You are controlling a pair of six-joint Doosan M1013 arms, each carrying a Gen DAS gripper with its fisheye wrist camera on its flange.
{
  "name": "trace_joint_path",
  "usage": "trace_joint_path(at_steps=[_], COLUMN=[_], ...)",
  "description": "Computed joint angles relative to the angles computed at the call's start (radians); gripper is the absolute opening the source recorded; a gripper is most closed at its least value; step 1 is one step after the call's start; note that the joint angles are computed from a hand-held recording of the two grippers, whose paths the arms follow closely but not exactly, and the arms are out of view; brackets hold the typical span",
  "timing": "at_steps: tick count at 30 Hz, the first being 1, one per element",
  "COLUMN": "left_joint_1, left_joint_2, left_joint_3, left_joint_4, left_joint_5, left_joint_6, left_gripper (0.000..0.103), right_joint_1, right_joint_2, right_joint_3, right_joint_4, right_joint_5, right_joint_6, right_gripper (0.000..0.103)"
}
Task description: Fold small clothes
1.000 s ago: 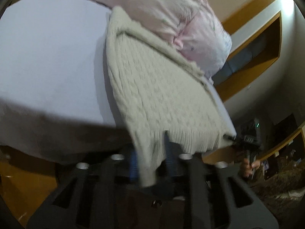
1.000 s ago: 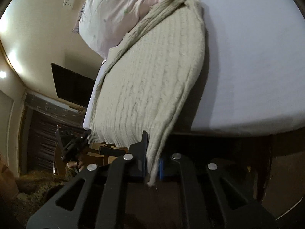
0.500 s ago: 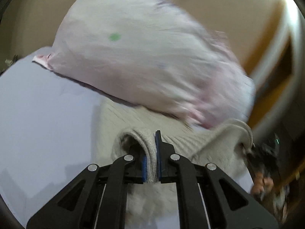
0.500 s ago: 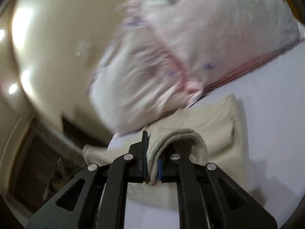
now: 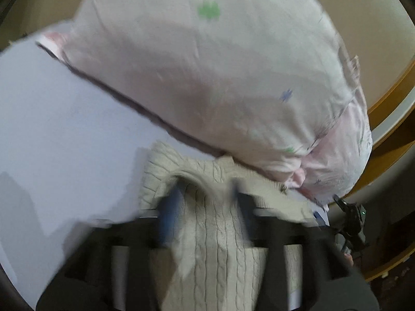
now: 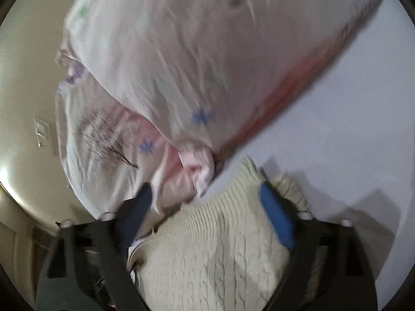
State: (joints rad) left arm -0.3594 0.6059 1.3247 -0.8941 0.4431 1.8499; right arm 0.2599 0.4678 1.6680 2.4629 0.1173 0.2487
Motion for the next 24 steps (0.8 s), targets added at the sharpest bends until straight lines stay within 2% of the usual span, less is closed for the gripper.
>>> trace_joint_path(at_steps=[1,2,4,6,9,11,13,15,16,17,18,21,24], left_joint_1=[-0.001,0.001,0.011,0.02,0.02,0.02,0.013,0.011,0.016,0.019,0.02,0.03,0.013], left_joint_2=[-0.018,-0.036,-0.051,-0.056,-0.045,-0.036,-0.04,-0.035,-0.022,-0.019,-0.009,0.006,-0.021], left_joint_3=[0.023,0.051,0.073,0.088,0.089,0.09,0.104,0.101,0.093,0.097,0.089,0.078,0.072], left_joint_4=[-0.018,-0.044,-0.064,-0.033,0.035,0.029,0.012,-0.02,-0.086,-0.129,-0.143,-0.231,-0.333], left_joint_5=[-0.037,-0.06,-0.031,0.025,0.092,0.127,0.1,0.104,0.138,0.132,0.147,0.181,0.167], left_joint_6=[0.028,0.066,0.09,0.06,-0.002,-0.013,0.015,0.027,0.041,0.047,0.025,0.015,0.146], left_gripper=[0.088,0.088,0.088,0.087,0.079,0.072,0.071,0.062,0.055,0.039,0.028,0.022,0.018], right_joint_1=[0.001,0.001,-0.003,-0.01,-0.014,-0.004,0.011,0.016,0.018,0.018,0.018,0.012,0.006], right_joint_2=[-0.008,-0.017,-0.036,-0.048,-0.05,-0.037,-0.028,-0.028,-0.028,-0.029,-0.031,-0.045,-0.074], right_joint_3=[0.009,0.02,0.048,0.073,0.081,0.067,0.04,0.034,0.033,0.032,0.036,0.055,0.092], right_joint_4=[0.079,0.105,0.046,-0.045,-0.214,-0.259,-0.33,-0.375,-0.378,-0.385,-0.387,-0.354,-0.206], right_joint_5=[0.002,0.011,0.024,0.045,0.069,0.078,0.065,0.075,0.085,0.091,0.102,0.125,0.136], right_joint_6=[-0.092,-0.134,-0.107,-0.033,0.132,0.178,0.239,0.27,0.271,0.276,0.278,0.244,0.087], right_gripper=[0.095,0.096,0.097,0.097,0.097,0.097,0.097,0.097,0.097,0.097,0.097,0.097,0.097])
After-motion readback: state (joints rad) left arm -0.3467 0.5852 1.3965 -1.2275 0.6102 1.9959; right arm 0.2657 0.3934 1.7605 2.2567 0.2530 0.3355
